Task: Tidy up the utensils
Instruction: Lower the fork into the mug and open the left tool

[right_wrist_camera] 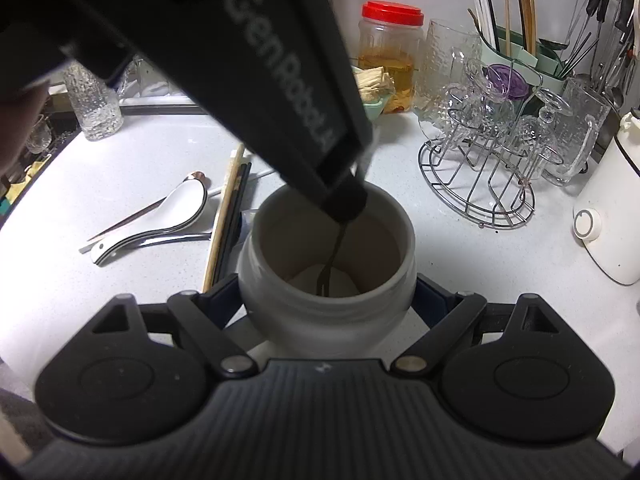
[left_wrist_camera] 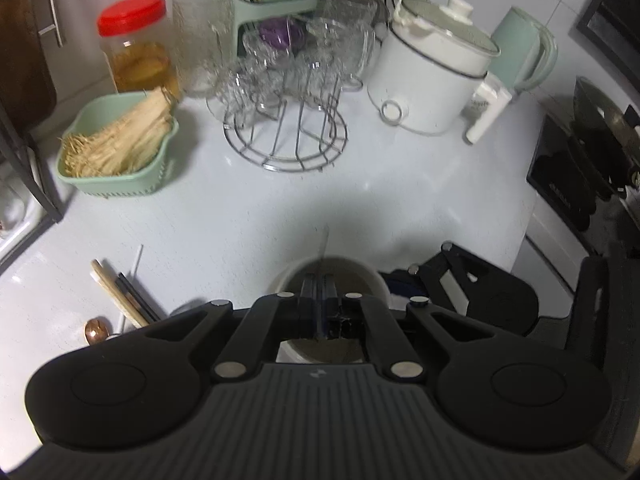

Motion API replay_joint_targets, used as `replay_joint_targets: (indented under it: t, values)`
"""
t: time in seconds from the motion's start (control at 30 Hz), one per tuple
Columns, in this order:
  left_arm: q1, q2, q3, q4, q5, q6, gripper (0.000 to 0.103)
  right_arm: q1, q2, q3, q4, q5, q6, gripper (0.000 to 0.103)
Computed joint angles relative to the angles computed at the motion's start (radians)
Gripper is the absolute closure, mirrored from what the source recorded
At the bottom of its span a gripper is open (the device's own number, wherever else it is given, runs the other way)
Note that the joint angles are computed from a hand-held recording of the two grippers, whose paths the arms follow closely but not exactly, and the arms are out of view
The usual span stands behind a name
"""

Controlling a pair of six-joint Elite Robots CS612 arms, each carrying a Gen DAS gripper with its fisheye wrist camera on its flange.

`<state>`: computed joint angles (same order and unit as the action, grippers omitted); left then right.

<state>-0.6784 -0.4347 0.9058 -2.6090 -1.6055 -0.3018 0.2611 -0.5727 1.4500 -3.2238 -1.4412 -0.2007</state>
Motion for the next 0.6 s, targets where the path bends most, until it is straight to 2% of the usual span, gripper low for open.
replay_joint_targets:
  t: [0.3,0.6]
  values:
    - [0.011,-0.005,0.007,-0.009,-0.032,-0.037,0.101,-0.006,0.004,-0.002,-0.01,0.024,-0.022,0.012]
    - [0.009,-0.057,0.094,-0.128,-0.009,-0.083,0.1,-0.004,0.006,-0.006,-0.01,0.017,-0.014,0.012]
